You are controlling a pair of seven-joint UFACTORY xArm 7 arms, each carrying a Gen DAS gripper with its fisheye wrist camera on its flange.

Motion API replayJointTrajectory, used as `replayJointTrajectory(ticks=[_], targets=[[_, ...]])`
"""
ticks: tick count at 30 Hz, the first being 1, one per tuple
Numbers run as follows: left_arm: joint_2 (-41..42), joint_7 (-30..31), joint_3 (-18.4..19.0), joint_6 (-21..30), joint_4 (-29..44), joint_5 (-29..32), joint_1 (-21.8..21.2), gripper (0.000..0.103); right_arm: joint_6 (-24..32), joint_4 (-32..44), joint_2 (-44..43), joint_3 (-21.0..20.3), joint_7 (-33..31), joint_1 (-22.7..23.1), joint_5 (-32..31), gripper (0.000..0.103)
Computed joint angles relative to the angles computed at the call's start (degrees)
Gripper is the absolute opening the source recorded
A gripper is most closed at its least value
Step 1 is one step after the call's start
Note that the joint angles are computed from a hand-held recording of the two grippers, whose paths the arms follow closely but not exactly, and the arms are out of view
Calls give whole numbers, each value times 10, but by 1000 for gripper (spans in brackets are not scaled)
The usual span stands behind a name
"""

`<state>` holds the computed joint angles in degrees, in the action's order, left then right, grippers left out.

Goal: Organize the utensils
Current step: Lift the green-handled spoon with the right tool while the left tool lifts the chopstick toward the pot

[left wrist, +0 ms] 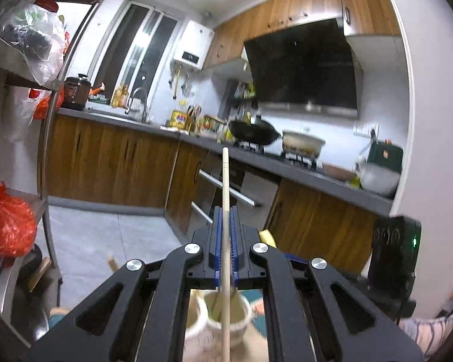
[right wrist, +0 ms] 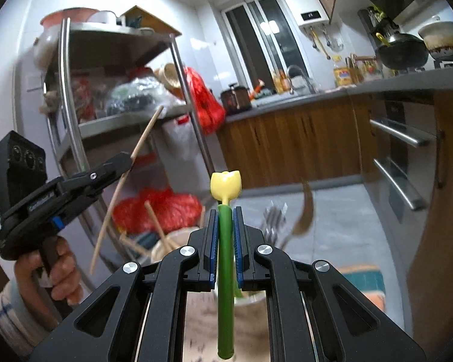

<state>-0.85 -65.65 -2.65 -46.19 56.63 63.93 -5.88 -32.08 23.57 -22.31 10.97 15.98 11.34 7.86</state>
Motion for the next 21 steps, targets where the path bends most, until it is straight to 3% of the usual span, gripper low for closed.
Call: replayJointTrajectory(ticks=[8,12,21], targets=[[62,140,-24,3,19,-150,-21,5,-73,65,112,-50,48,15,-64,11],[73,249,-36,23,7,-234,-40,5,-85,82,142,-49,54,12,-67,11],[80,395,-44,-19,-21,-362,-58,5,-97,105,186,-45,56,13,-69,11]])
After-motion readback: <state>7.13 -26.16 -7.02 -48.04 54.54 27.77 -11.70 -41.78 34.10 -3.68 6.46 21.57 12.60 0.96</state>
